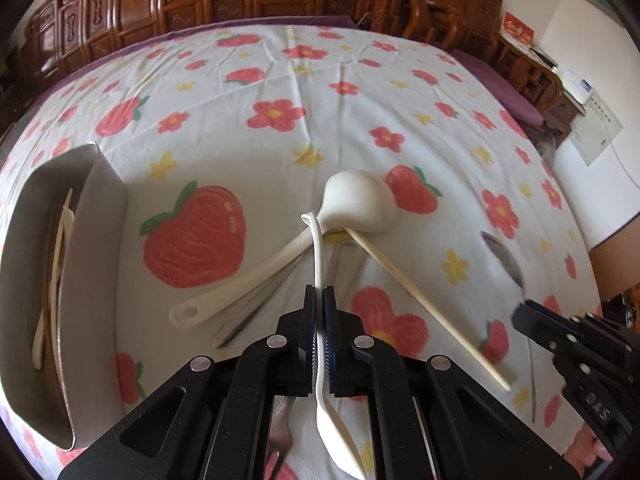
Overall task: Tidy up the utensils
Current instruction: 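Grasp a white plastic spoon with the left gripper while the right gripper holds the steel spoon, then drop the white spoon into the tray with the left gripper while the right gripper brings the steel spoon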
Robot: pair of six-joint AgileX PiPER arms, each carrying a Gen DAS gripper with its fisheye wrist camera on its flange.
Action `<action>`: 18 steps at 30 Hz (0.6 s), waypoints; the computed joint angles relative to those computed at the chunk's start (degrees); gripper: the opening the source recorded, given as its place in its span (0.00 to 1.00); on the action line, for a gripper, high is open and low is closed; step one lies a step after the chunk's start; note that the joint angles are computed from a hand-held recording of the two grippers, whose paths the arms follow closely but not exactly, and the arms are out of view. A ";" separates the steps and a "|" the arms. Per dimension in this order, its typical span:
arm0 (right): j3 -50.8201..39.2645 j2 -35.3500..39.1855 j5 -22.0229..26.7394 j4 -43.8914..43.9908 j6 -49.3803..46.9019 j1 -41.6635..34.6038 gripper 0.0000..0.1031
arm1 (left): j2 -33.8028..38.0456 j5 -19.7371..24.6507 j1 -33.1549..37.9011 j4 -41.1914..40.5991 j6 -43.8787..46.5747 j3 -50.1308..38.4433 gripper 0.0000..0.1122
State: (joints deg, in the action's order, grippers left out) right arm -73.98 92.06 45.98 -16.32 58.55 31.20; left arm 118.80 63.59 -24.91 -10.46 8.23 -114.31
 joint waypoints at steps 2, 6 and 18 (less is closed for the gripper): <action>-0.44 0.09 0.24 -0.38 0.25 0.40 0.07 | -1.46 -0.49 0.00 -0.21 0.90 1.13 0.03; -2.44 0.46 1.38 -1.50 0.62 1.61 0.07 | -4.42 -0.46 0.75 -1.13 3.39 2.34 0.03; -12.01 2.53 6.36 -5.11 0.31 6.30 0.07 | -8.47 1.13 6.32 -1.44 8.00 0.68 0.03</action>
State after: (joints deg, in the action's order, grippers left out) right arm -85.99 94.59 52.34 -21.43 58.86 37.50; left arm 110.33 64.72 -18.59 -11.90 16.23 -113.63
